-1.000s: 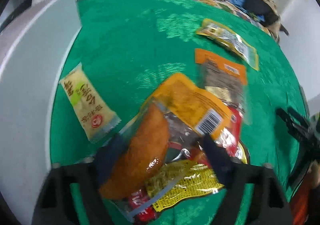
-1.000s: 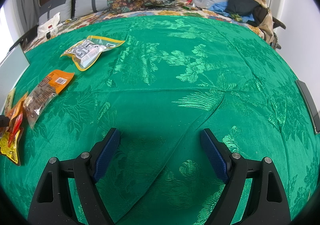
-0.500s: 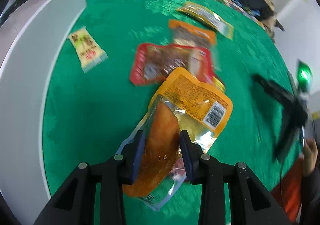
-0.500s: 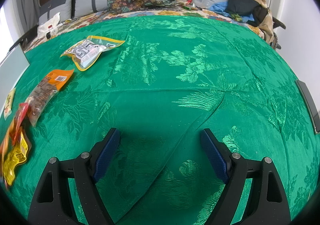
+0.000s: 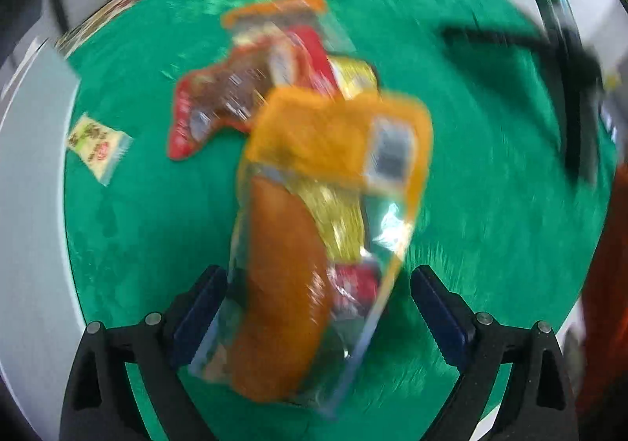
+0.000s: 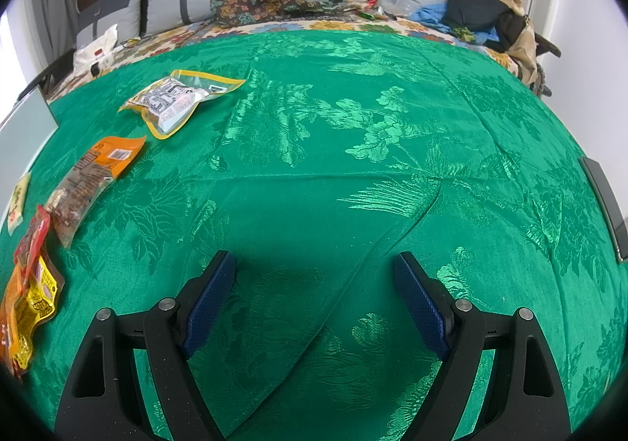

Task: Organize snacks
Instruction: 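Lift the orange sausage pouch off the bed with the left tool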

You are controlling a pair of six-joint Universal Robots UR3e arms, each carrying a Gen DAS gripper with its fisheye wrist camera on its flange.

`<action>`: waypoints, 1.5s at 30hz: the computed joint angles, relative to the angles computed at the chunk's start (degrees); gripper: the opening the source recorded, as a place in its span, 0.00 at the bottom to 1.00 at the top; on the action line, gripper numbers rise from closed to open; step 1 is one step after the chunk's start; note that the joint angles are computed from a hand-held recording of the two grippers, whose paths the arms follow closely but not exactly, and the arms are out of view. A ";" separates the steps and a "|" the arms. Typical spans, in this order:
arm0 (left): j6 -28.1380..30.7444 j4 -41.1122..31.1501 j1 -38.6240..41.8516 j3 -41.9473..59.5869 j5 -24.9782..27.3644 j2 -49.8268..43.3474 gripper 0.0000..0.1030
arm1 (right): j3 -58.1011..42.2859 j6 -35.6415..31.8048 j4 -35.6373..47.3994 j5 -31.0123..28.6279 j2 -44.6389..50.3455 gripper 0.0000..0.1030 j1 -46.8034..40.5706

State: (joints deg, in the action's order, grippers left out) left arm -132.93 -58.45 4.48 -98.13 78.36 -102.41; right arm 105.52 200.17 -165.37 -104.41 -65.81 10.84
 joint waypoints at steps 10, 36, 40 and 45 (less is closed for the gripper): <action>-7.53 1.96 11.68 -9.90 -8.81 11.48 0.34 | 0.05 0.04 -0.02 -0.02 -0.03 0.84 0.05; -14.66 8.01 12.57 -18.92 -6.82 17.41 0.25 | 0.09 -0.05 -0.15 0.00 0.01 0.84 -0.02; -15.58 10.28 10.37 -19.38 -4.11 15.46 0.40 | 0.11 -0.02 -0.18 -0.03 0.02 0.84 0.01; -16.97 15.62 7.31 -20.18 -1.51 13.32 0.57 | 0.12 -0.05 -0.21 -0.03 0.03 0.84 0.00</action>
State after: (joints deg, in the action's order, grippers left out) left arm -149.90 -42.84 11.79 -118.31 76.85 -89.09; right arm 105.65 200.12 -165.59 -104.44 -65.78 10.84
